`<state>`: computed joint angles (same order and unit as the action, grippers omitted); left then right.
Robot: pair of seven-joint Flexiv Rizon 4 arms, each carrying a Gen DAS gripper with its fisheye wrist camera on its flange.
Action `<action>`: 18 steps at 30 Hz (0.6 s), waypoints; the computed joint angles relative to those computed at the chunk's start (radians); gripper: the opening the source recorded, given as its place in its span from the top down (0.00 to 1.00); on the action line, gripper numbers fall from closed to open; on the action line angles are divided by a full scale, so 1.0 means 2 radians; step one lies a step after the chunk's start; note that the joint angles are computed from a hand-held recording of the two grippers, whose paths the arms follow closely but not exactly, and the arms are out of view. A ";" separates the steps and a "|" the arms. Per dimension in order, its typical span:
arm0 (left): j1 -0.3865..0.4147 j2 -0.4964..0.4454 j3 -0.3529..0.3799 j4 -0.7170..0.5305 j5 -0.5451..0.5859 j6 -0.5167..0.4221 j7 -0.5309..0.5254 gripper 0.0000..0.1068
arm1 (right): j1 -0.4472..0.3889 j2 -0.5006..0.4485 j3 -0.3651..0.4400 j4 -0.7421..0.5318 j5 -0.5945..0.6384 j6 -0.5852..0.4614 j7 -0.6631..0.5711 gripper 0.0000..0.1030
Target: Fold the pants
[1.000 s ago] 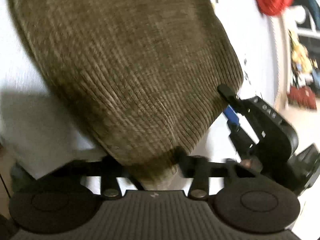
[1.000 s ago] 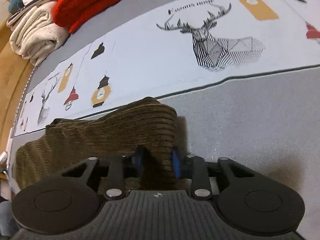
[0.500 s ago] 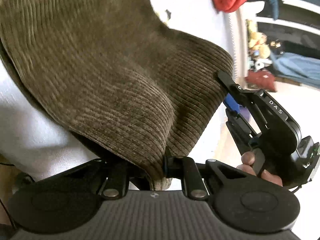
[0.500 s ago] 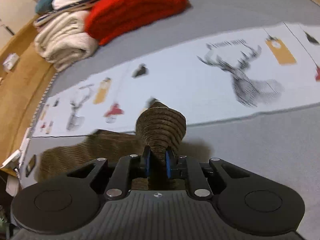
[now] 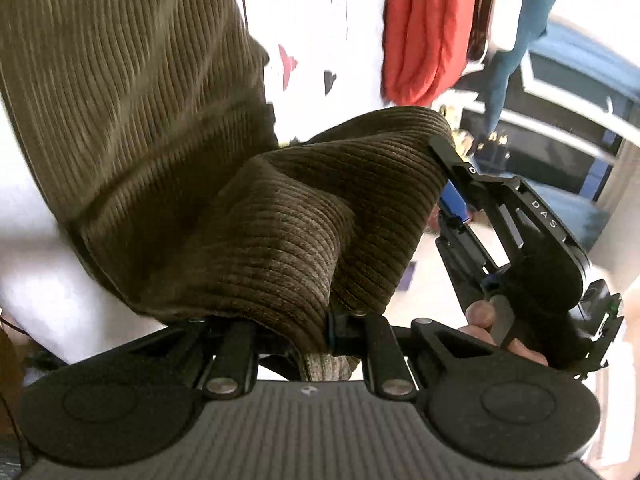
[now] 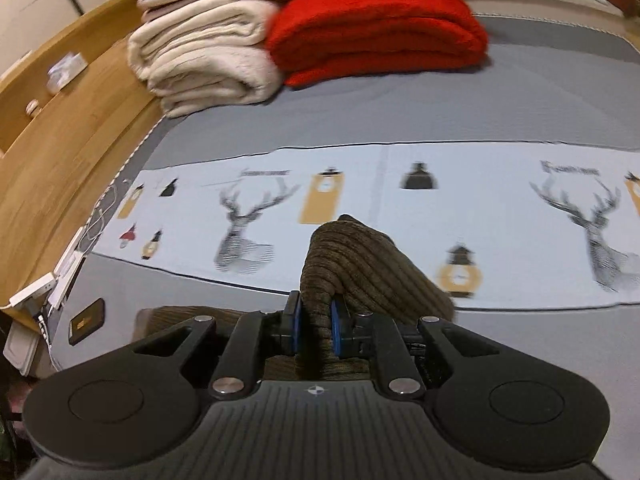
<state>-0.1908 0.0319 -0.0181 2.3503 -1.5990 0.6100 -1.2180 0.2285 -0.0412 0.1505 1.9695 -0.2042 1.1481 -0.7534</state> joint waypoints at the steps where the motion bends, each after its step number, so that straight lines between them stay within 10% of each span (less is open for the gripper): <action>1: 0.005 -0.014 0.001 -0.012 -0.005 -0.003 0.002 0.85 | 0.008 -0.014 0.001 -0.016 -0.010 -0.007 0.007 0.86; 18: 0.215 -0.187 0.035 -0.138 0.115 -0.125 0.042 0.74 | 0.150 -0.302 -0.014 -0.336 -0.029 -0.103 0.083 0.83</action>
<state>0.2390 -0.3425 0.0521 2.0752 -1.3692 0.3598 -1.1339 0.5284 -0.6459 0.1224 1.2971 -0.2623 0.9421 -0.5867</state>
